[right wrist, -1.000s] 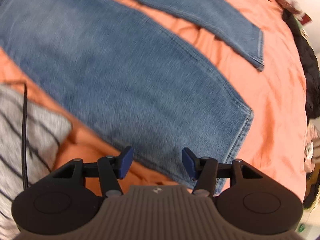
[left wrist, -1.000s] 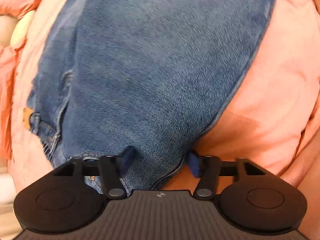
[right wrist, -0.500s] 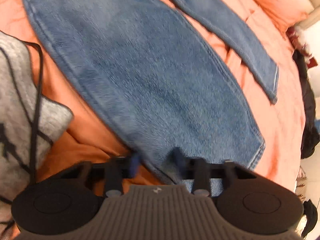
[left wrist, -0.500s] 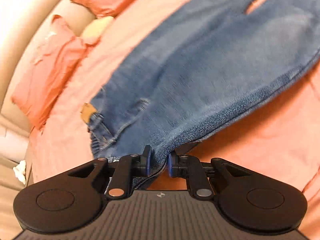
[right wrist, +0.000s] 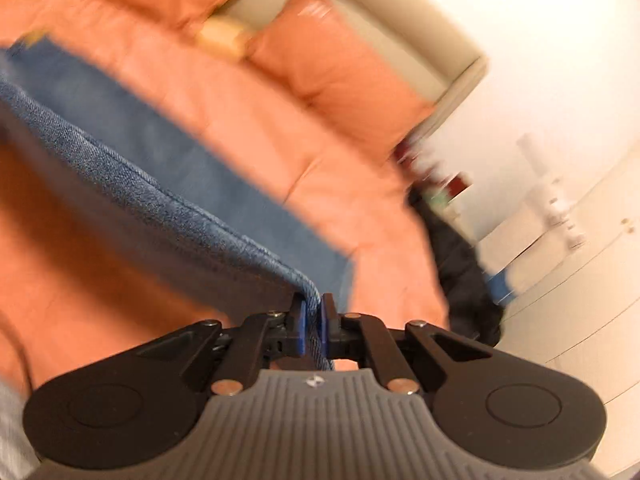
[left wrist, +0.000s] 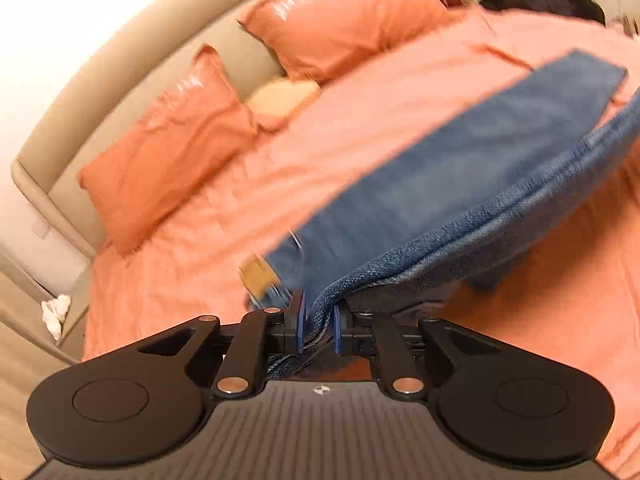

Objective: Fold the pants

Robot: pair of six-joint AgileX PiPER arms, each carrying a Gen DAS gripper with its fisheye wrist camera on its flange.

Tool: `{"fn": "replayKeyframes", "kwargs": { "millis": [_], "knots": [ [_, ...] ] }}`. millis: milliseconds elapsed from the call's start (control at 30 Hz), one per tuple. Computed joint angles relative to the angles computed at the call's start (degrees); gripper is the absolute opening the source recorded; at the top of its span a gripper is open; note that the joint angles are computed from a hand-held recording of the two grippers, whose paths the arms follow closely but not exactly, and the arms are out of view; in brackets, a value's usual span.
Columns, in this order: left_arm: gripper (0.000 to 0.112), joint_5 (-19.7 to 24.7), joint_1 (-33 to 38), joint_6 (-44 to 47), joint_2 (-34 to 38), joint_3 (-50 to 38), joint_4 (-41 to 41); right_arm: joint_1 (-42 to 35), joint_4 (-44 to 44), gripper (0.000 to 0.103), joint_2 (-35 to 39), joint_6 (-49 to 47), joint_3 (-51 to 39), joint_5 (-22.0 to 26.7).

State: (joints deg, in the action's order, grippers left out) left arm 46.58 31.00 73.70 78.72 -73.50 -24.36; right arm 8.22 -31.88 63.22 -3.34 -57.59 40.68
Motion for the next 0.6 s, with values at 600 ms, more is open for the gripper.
{"fn": "replayKeyframes", "kwargs": {
  "millis": [600],
  "knots": [
    [0.014,1.0,-19.8,-23.9,44.3,-45.1,28.5,2.6,-11.7,0.000,62.1,0.8,-57.9,7.8]
  ]
}}
